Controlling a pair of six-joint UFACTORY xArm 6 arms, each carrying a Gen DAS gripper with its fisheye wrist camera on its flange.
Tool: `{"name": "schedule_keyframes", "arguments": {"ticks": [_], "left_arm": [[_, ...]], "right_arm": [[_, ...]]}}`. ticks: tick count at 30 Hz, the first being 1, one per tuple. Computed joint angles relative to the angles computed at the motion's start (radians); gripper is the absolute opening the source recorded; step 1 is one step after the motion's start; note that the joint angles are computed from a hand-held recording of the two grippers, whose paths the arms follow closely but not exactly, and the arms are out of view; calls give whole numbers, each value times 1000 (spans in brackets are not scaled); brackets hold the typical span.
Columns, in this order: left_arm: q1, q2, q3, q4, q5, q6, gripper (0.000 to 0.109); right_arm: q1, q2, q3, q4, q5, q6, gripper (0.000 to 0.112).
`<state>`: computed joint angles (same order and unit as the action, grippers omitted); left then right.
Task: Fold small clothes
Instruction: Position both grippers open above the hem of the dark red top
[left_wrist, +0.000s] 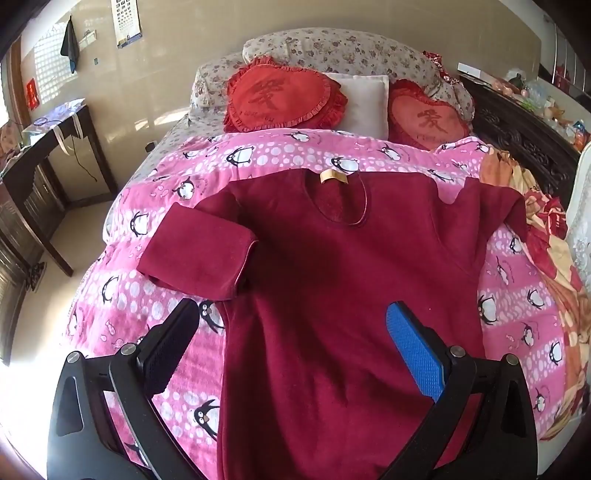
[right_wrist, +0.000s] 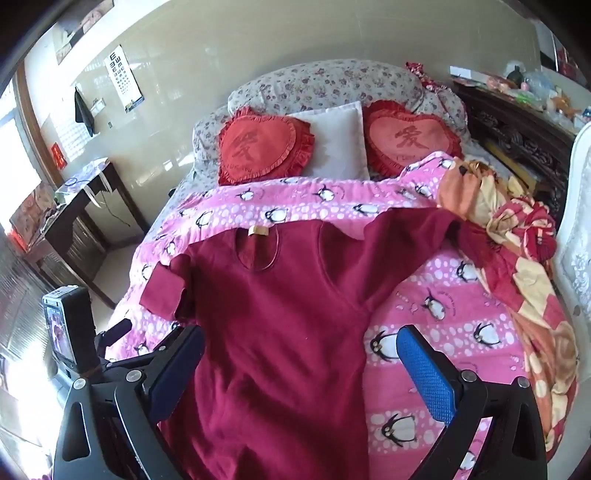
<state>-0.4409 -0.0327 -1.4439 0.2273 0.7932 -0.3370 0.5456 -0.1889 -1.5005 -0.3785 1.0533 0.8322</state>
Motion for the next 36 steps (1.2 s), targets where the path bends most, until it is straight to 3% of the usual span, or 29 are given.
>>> {"name": "schedule_keyframes", "arguments": {"ticks": [4,9,12,15,18,22,28,34,36], "left_arm": [[2,15,0,13,8,-4,102],[16,42,-14,51,6,-24,102],[30,61,-27,41,12,-22,102],[40,77,-37,43,18,-24,102],[51,102,-63,44,32,-18,102],[59,110,-62,57,24,-28,102],[72,125,-68,44,25,-36,102],[89,127,-56,36,15,-22,102],[105,127,-48,12,5,-8,102]], "right_arm": [[-19,47,43,62,-52,-10,103],[-39,72,-5,113,-88,-45,103],[-27,149,-59,76,-60,-69,103],[-37,204,-92,146,-89,-107,103],[-56,255,-167,249,-70,-148,103],[-72,289,-259,348,-121,-215,103],[-93,358,-449,449,-62,-232,103],[-66,425,-502,301,50,-215,103],[-64,410,-410,300,1,-251,103]]}}
